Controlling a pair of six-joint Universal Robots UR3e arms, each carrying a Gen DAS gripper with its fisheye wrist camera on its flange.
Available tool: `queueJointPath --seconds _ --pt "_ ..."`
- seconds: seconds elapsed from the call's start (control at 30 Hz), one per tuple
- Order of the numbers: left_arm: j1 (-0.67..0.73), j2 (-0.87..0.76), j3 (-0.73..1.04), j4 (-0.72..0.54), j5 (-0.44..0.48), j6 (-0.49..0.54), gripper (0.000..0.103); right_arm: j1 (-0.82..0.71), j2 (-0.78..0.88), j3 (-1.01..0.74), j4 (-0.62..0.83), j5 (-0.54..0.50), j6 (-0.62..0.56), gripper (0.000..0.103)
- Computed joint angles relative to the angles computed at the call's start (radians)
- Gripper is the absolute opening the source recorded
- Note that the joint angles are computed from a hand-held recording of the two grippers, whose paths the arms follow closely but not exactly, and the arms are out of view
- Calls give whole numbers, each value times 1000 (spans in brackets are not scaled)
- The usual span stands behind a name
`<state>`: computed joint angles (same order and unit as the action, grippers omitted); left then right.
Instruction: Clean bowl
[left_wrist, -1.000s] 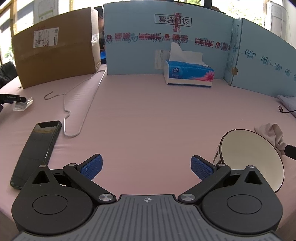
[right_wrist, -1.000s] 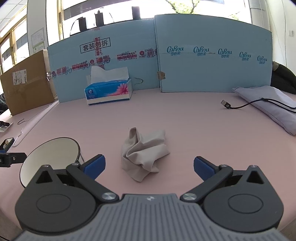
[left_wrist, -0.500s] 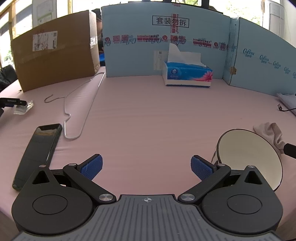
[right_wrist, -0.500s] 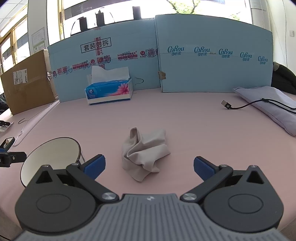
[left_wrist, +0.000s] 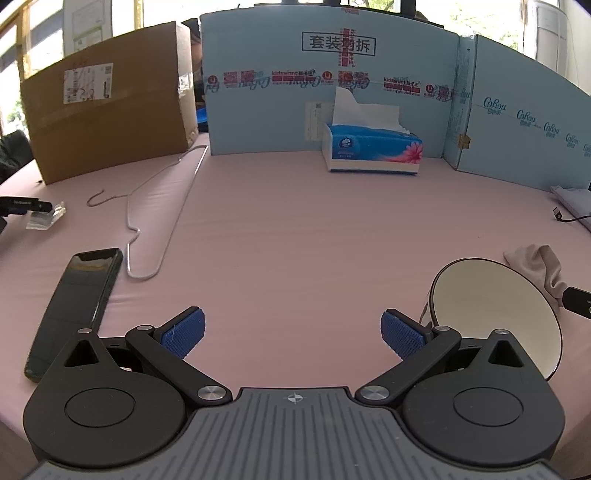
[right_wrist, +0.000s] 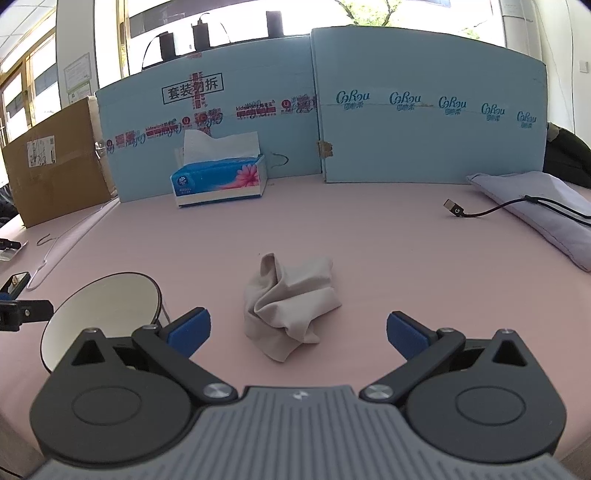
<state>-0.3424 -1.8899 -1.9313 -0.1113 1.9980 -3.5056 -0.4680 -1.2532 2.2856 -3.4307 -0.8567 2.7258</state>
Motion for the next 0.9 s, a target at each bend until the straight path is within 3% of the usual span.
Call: queueJointPath --seconds 0.9 --pt "4 5 -7 5 -15 -11 103 8 7 -3 -6 -7 13 103"
